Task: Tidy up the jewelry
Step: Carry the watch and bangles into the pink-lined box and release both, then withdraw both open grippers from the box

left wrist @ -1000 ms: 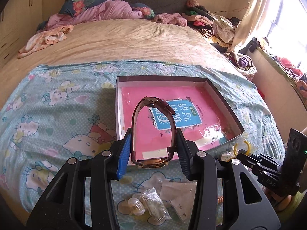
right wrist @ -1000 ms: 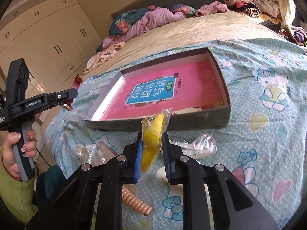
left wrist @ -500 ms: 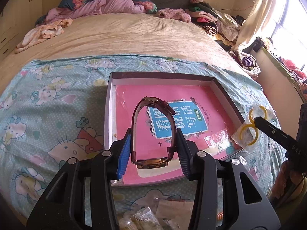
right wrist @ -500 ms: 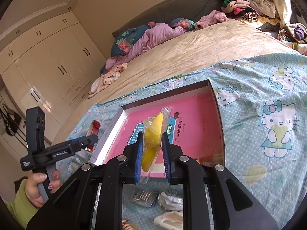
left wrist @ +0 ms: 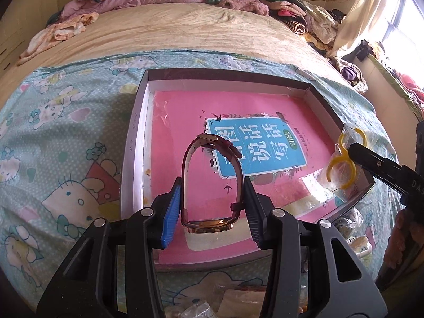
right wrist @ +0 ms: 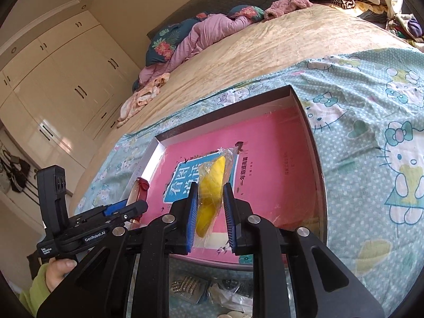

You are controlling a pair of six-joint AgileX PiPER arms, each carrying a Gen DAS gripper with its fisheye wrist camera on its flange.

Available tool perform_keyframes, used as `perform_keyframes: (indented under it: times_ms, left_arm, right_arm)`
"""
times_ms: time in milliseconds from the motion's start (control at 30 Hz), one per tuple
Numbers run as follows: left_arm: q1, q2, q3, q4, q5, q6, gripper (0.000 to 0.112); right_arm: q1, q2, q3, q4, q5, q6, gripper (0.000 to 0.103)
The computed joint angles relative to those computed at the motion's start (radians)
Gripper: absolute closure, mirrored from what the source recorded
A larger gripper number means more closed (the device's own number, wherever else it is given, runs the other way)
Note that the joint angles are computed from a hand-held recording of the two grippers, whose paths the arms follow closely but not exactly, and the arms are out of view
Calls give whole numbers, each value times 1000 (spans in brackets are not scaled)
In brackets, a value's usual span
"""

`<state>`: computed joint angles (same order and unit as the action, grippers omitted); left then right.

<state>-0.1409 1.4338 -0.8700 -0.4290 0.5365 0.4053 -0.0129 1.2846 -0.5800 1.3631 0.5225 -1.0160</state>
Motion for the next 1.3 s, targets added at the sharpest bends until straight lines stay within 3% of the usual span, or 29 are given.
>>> perform_keyframes:
  times_ms: [400, 467, 600, 933, 1067, 1233, 1300]
  left_arm:
    - [2, 13, 11, -29, -13, 32, 76]
    - [4, 14, 9, -30, -10, 33, 75]
    - [8, 12, 10, -42, -2, 42, 75]
    - [18, -11, 6, -56, 22, 51, 73]
    - [35, -48, 6, -70, 44, 58, 61]
    - [67, -105, 5, -90, 82, 71, 59]
    - [80, -130, 8, -99, 95, 76, 42]
  right_arm:
    - [-16, -39, 21, -158, -47, 145, 81]
    - [-6, -51, 22, -230, -76, 218, 69]
    - [-13, -63, 28, -296, -90, 274, 68]
    - [-15, -170, 53, -457, -111, 421, 48]
    - [-9, -238, 59, -518, -102, 480, 35]
    - [27, -324, 55, -636, -104, 614, 23]
    - [27, -358, 56, -654, -92, 632, 20]
